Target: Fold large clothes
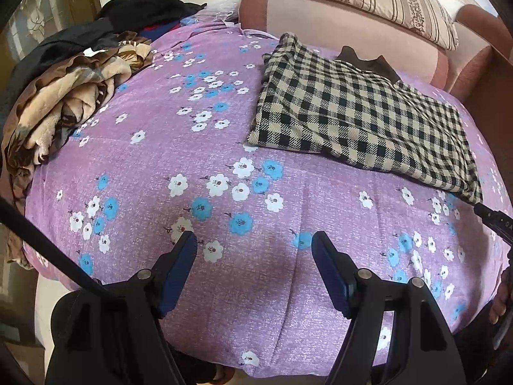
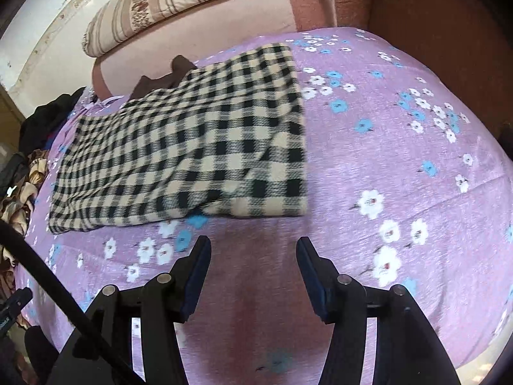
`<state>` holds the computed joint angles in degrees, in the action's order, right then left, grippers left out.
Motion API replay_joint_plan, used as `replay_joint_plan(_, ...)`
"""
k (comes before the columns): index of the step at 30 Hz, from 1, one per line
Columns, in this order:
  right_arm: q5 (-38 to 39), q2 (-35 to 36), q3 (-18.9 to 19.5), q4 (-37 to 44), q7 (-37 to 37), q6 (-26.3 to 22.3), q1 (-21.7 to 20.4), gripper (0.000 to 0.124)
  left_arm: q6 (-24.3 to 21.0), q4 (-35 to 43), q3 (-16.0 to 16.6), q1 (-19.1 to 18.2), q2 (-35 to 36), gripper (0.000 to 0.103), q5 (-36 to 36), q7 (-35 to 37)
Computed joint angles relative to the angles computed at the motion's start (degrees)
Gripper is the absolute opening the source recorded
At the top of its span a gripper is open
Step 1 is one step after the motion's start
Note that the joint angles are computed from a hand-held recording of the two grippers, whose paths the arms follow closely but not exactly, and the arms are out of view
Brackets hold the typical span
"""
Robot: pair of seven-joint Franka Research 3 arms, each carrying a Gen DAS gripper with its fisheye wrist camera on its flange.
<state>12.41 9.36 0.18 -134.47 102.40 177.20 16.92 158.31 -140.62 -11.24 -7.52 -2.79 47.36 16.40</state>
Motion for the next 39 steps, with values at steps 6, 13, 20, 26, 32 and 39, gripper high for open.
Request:
replay_joint_plan(6, 7.0, 0.93, 7.7, 3.29, -10.49, -1.05, -2.97, 0.061, 3.23, 1.4, 1.68, 1.08, 1.76, 0.073, -5.12, 6.29)
replay_joint_plan(13, 3.48, 8.08, 8.11, 14.21, -16.62, -3.65, 4.11, 0.063, 8.33, 12.07, 3.17, 6.39, 11.11, 0.074, -26.55, 29.45)
replay_joint_plan(20, -4.55, 18.31, 3.15, 27.64, -17.83, -4.05, 15.26, 0.064, 4.54, 33.17, -11.56, 21.36, 29.3, 0.074, -55.92, 62.47)
replay_joint_plan(26, -13.7, 27.53, -5.1, 39.06, -13.56, -7.74, 25.04, 0.064, -3.6, 49.74, -12.02, 19.82, 41.14, 0.074, -61.53, 70.29)
replay_joint_plan(32, -19.11, 32.65, -9.11, 45.88, -9.7, -8.78, 28.71, 0.064, -12.84, 65.43, -9.84, 16.48, 51.22, 0.076, -62.72, 71.7)
replay_joint_plan(39, -18.13, 37.34, -3.62, 54.09, -11.66, -12.15, 23.74, 0.038, -19.9, 76.43, -8.62, 14.29, 56.98, 0.026, -63.75, 74.21)
